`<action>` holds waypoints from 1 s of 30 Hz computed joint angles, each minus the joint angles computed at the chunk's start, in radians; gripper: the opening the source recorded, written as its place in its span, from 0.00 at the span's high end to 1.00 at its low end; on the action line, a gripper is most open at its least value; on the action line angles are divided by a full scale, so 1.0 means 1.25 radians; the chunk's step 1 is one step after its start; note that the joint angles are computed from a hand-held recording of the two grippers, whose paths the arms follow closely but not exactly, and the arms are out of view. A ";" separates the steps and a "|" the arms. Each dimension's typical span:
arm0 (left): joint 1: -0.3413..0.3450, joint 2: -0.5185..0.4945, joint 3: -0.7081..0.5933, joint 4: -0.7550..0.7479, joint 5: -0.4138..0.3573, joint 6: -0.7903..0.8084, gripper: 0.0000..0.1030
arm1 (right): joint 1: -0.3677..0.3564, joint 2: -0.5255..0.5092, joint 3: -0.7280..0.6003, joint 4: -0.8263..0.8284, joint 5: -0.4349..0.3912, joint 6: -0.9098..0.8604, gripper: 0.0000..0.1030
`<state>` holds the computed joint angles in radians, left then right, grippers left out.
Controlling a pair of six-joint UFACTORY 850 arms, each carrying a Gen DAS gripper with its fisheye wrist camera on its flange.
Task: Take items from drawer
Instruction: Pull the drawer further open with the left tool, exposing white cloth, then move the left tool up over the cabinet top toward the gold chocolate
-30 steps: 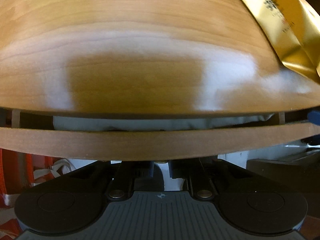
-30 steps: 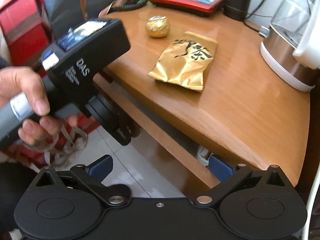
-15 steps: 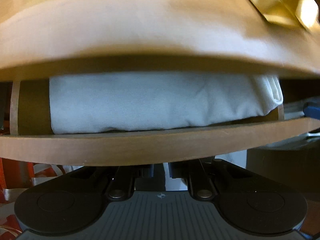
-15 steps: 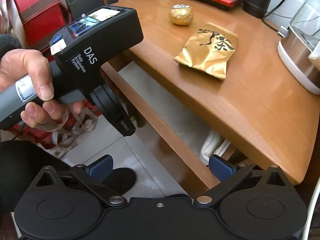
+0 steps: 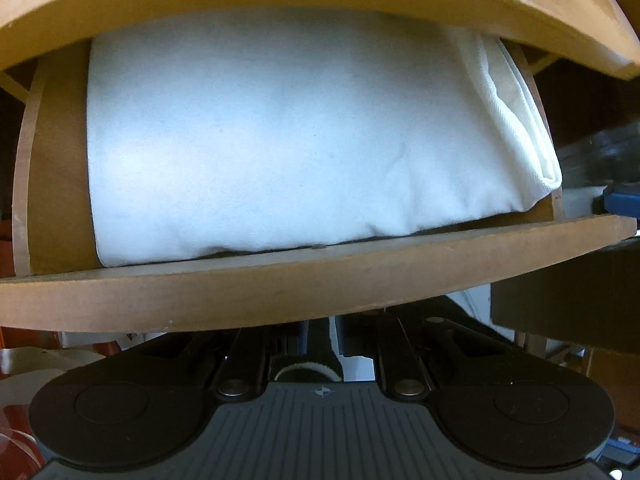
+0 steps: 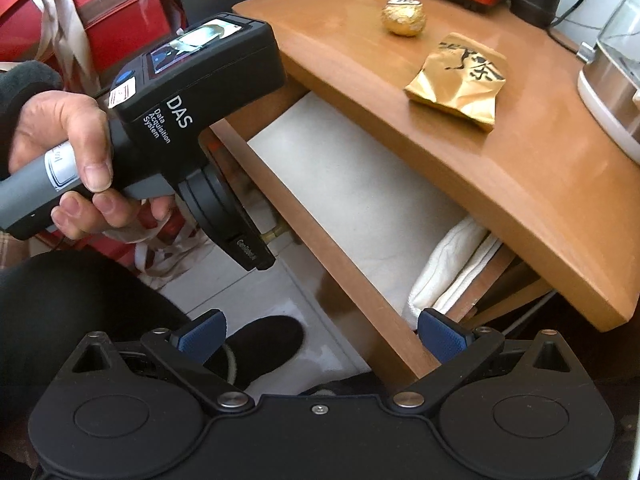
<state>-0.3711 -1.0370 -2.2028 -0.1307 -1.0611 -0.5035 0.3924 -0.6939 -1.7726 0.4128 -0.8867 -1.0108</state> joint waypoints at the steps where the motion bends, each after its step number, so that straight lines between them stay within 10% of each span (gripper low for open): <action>1: 0.004 -0.034 -0.053 0.001 -0.020 0.004 0.87 | 0.001 0.001 0.002 -0.002 -0.004 -0.004 0.00; 13: 0.011 -0.111 -0.169 -0.028 -0.054 0.014 0.87 | -0.003 -0.009 -0.019 -0.001 -0.042 -0.003 0.00; 30: -0.014 0.037 0.036 -0.053 -0.007 0.037 0.99 | 0.003 -0.009 -0.015 -0.021 -0.028 0.002 0.00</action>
<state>-0.3886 -0.9913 -2.1578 -0.1966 -1.0695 -0.4575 0.3956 -0.7052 -1.7909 0.3866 -0.9221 -1.0079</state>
